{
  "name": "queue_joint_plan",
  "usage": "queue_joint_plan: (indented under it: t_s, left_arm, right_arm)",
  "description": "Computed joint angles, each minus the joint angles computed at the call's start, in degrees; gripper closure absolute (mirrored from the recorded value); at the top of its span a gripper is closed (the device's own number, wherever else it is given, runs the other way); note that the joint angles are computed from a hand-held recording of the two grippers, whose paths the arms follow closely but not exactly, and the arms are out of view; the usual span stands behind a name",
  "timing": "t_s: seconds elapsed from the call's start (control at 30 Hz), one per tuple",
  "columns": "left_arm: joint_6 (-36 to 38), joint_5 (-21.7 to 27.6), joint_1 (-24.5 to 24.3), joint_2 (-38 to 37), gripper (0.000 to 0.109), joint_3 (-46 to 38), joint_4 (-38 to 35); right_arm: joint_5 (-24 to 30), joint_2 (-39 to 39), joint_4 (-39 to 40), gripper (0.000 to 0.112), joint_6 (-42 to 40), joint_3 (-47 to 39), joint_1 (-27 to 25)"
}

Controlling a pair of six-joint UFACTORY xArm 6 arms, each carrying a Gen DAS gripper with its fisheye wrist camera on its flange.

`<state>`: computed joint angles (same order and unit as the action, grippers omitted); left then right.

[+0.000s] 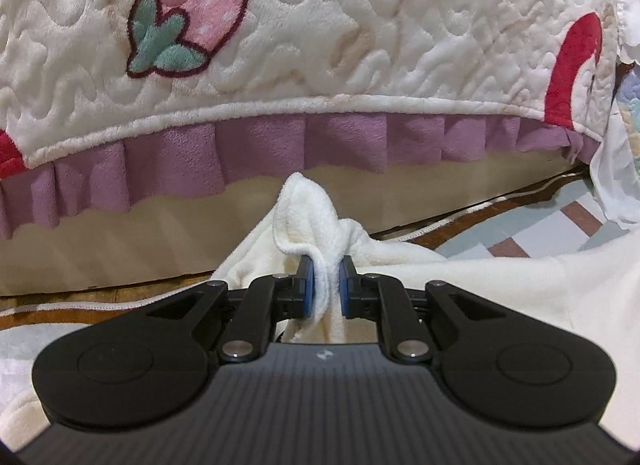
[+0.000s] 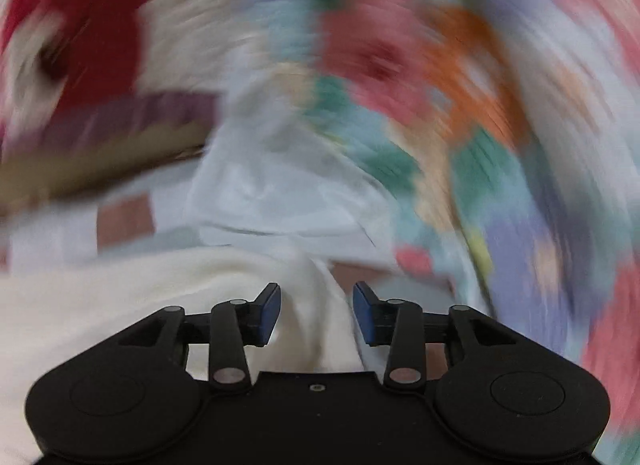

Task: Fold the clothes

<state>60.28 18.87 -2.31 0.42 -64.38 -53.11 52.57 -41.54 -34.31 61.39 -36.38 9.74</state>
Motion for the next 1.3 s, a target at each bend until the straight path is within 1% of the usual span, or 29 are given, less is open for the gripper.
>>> queue_joint_plan:
  t_s: [0.1,0.13,0.23,0.27,0.3,0.37,0.4,0.47,0.5,0.53,0.57,0.6,0.63,0.67,0.73,0.77,0.8,0.87,0.9,0.93,0.97,1.0,1.03,1.07,1.1,1.2,1.23,1.27,1.3]
  left_arm:
    - [-2.6,0.1,0.4,1.0,0.096,-1.0,0.8]
    - [-4.4,0.0,0.5,1.2,0.096,-1.3,1.4]
    - [-6.4,-0.8,0.3,1.1,0.096,-1.1,2.5]
    - [-7.0,-1.1,0.3,1.1,0.096,-1.0,2.9]
    - [-7.7,-1.4,0.2,1.0,0.096,-0.9,3.3]
    - [-7.7,-1.8,0.0,0.6,0.096,-0.5,4.1]
    - [-7.7,-1.6,0.0,0.6,0.096,-0.6,4.3]
    - [-7.9,-1.1,0.1,0.5,0.096,-0.8,4.6]
    - [-7.4,-0.7,0.2,0.6,0.096,-1.0,4.2]
    - [-6.9,-0.3,0.4,0.7,0.096,-1.1,3.6]
    - [-6.4,0.2,0.5,0.8,0.096,-1.3,3.1]
    - [-5.9,0.6,0.6,0.8,0.096,-1.4,2.6]
    - [-5.5,1.1,0.7,0.9,0.096,-1.6,2.2]
    - [-5.1,2.6,1.1,1.0,0.096,-2.0,1.3]
    - [-4.5,5.8,2.1,1.2,0.097,-2.9,-0.4]
    - [-4.2,6.8,2.2,1.2,0.097,-3.0,-0.7]
    - [-3.9,7.7,2.3,1.2,0.097,-3.1,-1.0]
    - [-3.1,8.7,2.0,1.1,0.097,-3.2,-0.3]
    - [-2.7,9.4,2.0,1.2,0.096,-3.2,0.1]
    - [-3.2,10.2,2.1,1.5,0.096,-3.5,0.5]
    - [-3.8,11.0,2.2,1.9,0.095,-3.7,1.0]
    - [-4.3,11.8,2.3,2.3,0.095,-4.1,1.5]
    - [-4.9,12.6,2.4,2.7,0.095,-4.4,1.9]
    - [-5.5,13.5,2.6,3.1,0.094,-4.7,2.4]
    - [-5.4,13.8,2.6,3.2,0.094,-4.9,2.5]
    - [-5.1,16.8,3.8,3.7,0.091,-6.4,1.6]
    - [-5.7,18.6,4.5,3.9,0.091,-7.0,0.8]
    - [-5.3,20.7,5.4,3.8,0.091,-7.3,-0.5]
    - [-4.9,22.9,6.3,3.7,0.093,-7.5,-1.9]
  right_arm:
    - [3.8,-10.2,13.5,0.055,7.3,5.1,-2.6]
    - [2.5,-14.0,17.8,0.055,9.0,8.2,-3.5]
    - [-5.6,-25.4,28.9,0.049,14.1,19.4,-4.0]
    - [-8.3,-28.2,31.5,0.049,16.4,22.6,-3.5]
    - [-12.1,-28.5,31.6,0.049,18.4,24.8,-2.8]
    - [-18.2,-25.5,25.5,0.046,23.0,26.0,-1.6]
    - [-20.2,-22.5,19.5,0.044,25.8,24.8,-1.6]
    - [-22.0,-14.9,7.6,0.044,29.9,21.0,-2.4]
    - [-22.3,-11.2,3.5,0.043,30.4,18.9,-3.0]
    - [-23.1,-8.2,1.7,0.045,29.4,17.2,-3.8]
    - [-24.2,-6.1,0.2,0.057,27.8,15.8,-4.8]
    - [-26.3,-5.3,-1.2,0.095,25.5,15.0,-6.3]
    - [-28.0,-5.0,-4.4,0.095,24.7,14.0,-7.5]
    - [-27.7,-5.7,-10.0,0.095,26.1,12.6,-7.9]
    - [-24.4,-7.4,-18.7,0.096,26.1,9.6,-7.6]
    - [-22.4,-7.7,-21.8,0.096,23.9,8.0,-7.2]
    - [-19.4,-6.9,-23.2,0.096,19.2,6.3,-6.3]
    - [-15.0,-4.0,-21.4,0.091,9.8,3.8,-5.7]
    - [-12.4,-2.3,-17.4,0.084,5.3,3.0,-5.7]
    - [-7.6,-0.3,-14.8,0.082,2.7,1.9,-5.0]
    - [-1.6,2.9,-14.5,0.081,1.9,0.1,-3.9]
    - [4.4,6.2,-14.6,0.076,1.7,-1.8,-2.7]
    - [9.8,9.1,-14.9,0.077,2.1,-3.6,-1.5]
    - [12.8,10.6,-15.9,0.076,3.4,-4.5,-0.4]
    - [13.4,10.4,-17.2,0.075,5.1,-4.3,0.6]
    - [9.5,9.7,-20.7,0.064,5.8,-4.5,2.4]
    - [9.1,11.1,-21.5,0.064,5.2,-6.1,3.4]
    - [6.9,12.3,-22.0,0.064,4.1,-7.6,3.9]
    - [2.3,13.8,-21.6,0.064,2.3,-9.1,4.0]
